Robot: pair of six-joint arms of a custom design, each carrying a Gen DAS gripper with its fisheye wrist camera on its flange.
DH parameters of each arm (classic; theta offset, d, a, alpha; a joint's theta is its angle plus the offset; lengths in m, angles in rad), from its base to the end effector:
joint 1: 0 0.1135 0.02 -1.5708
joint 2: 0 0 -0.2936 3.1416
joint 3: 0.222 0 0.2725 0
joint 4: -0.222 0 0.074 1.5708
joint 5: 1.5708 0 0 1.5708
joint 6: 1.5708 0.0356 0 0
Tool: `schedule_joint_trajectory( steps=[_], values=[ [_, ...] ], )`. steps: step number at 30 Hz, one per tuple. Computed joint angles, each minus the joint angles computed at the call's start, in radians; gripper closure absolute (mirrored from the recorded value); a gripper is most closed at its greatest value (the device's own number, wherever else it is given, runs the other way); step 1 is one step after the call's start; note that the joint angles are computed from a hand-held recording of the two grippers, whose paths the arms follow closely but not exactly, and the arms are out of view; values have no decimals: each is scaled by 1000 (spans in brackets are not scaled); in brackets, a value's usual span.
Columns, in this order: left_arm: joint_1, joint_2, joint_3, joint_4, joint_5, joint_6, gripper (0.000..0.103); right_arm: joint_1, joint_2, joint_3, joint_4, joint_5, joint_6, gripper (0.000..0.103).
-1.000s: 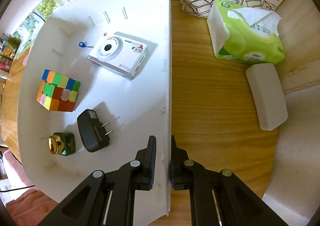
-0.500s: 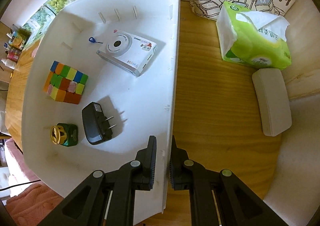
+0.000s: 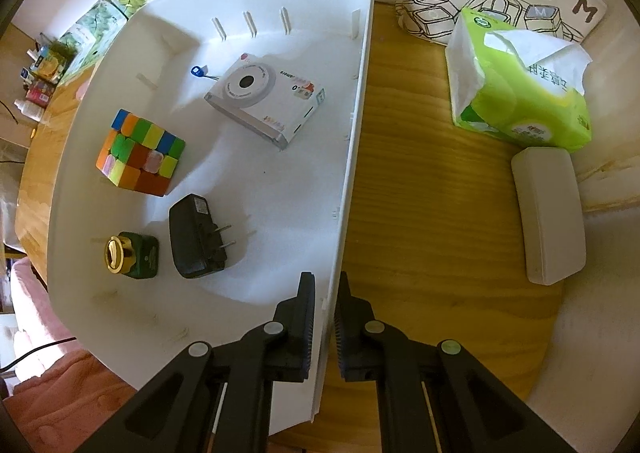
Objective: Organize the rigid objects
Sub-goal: 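Carry dental floss box into white bin and open left tool, then move left tool back over desk to the pink hair rollers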
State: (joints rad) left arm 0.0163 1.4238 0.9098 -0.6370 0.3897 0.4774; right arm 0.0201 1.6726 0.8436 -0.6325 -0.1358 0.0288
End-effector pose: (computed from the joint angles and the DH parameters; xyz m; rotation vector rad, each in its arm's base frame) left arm 0.2817 -0.0089 0.2278 0.7060 2.5255 -0.3650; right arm 0.2854 0.0106 0.1415 0.0019 3.0286 0.2099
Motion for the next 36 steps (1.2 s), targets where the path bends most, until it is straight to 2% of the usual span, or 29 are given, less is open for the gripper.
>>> schedule_joint_trajectory(
  steps=[9, 17, 23, 36],
  values=[
    [-94, -32, -109, 138, 3, 7, 8, 20, 14, 1, 8, 8, -8, 94],
    [-137, -6, -140, 208, 13, -25, 8, 38, 41, 22, 1, 17, -12, 94],
    [-172, 17, -140, 225, -37, -43, 8, 58, 75, 38, 11, 28, 3, 94],
    [-167, -2, -144, 231, -15, -22, 1, 67, 76, 38, 16, 33, 28, 94]
  ],
)
